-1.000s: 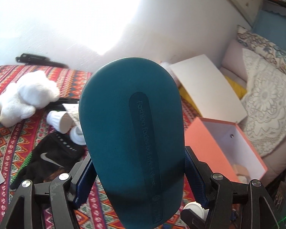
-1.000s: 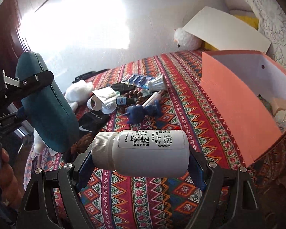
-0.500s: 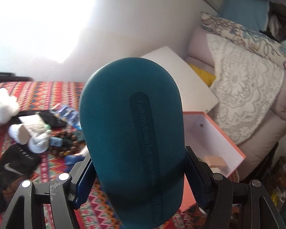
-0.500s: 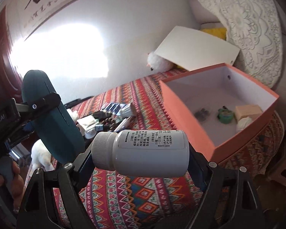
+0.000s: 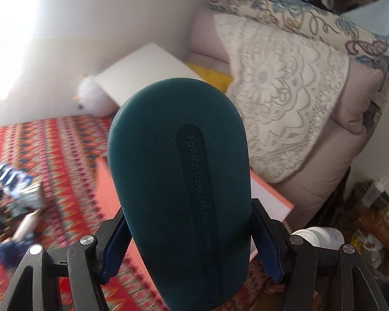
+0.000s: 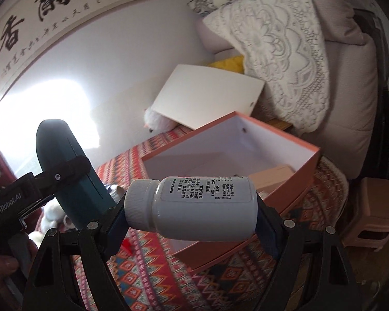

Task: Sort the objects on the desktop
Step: 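Carry the teal insole and white pill bottle into the pink box and release both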

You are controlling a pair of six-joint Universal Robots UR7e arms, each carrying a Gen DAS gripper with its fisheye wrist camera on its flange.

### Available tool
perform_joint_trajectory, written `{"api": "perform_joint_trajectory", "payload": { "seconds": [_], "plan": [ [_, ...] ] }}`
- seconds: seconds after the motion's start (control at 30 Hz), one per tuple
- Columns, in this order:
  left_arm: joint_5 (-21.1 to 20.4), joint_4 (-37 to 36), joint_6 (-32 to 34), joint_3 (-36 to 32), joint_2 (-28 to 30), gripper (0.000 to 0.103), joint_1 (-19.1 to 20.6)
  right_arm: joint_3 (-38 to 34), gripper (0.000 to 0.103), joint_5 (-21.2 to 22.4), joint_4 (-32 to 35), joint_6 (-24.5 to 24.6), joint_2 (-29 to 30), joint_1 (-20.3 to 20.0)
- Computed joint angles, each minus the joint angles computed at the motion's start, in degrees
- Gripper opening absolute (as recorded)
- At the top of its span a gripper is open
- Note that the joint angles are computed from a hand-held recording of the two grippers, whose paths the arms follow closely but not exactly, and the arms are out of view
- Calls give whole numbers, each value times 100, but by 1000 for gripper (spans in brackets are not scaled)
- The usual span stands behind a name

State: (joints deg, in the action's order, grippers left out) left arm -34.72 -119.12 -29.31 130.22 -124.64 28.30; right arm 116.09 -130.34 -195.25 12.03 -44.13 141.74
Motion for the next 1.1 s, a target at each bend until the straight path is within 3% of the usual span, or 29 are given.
{"api": "perform_joint_trajectory", "payload": {
  "seconds": [0.13, 0.23, 0.43, 0.57, 0.6, 0.67, 0.73, 0.93, 1.1],
  "plan": [
    [-473, -1483, 944, -79, 1022, 71, 674, -117, 86, -87, -111, -403, -58, -392],
    [-769, -2134, 1380, -218, 1661, 71, 1145, -253, 86, 37, -123, -608, -13, -741],
    [-1099, -2852, 1876, -501, 2610, 71, 1903, -610, 86, 418, 40, -807, 312, -1312],
    [-1278, -3010, 1986, -678, 2921, 72, 2262, -830, 86, 662, 184, -877, 569, -1559],
    [-1223, -3054, 1994, -687, 2935, 73, 2283, -869, 86, 739, 200, -883, 614, -1605],
    [-1115, -3153, 2016, -705, 2970, 92, 2327, -941, 86, 765, 232, -911, 704, -1639],
    [-980, -3336, 2057, -668, 2932, 96, 2290, -991, 90, 663, 266, -955, 784, -1623],
    [-723, -3123, 1943, -534, 2536, 97, 1987, -871, 94, 638, 260, -803, 699, -1523],
    [-280, -2392, 1505, -323, 1829, 97, 1476, -758, 95, 498, 202, -684, 549, -1220]
  ]
}}
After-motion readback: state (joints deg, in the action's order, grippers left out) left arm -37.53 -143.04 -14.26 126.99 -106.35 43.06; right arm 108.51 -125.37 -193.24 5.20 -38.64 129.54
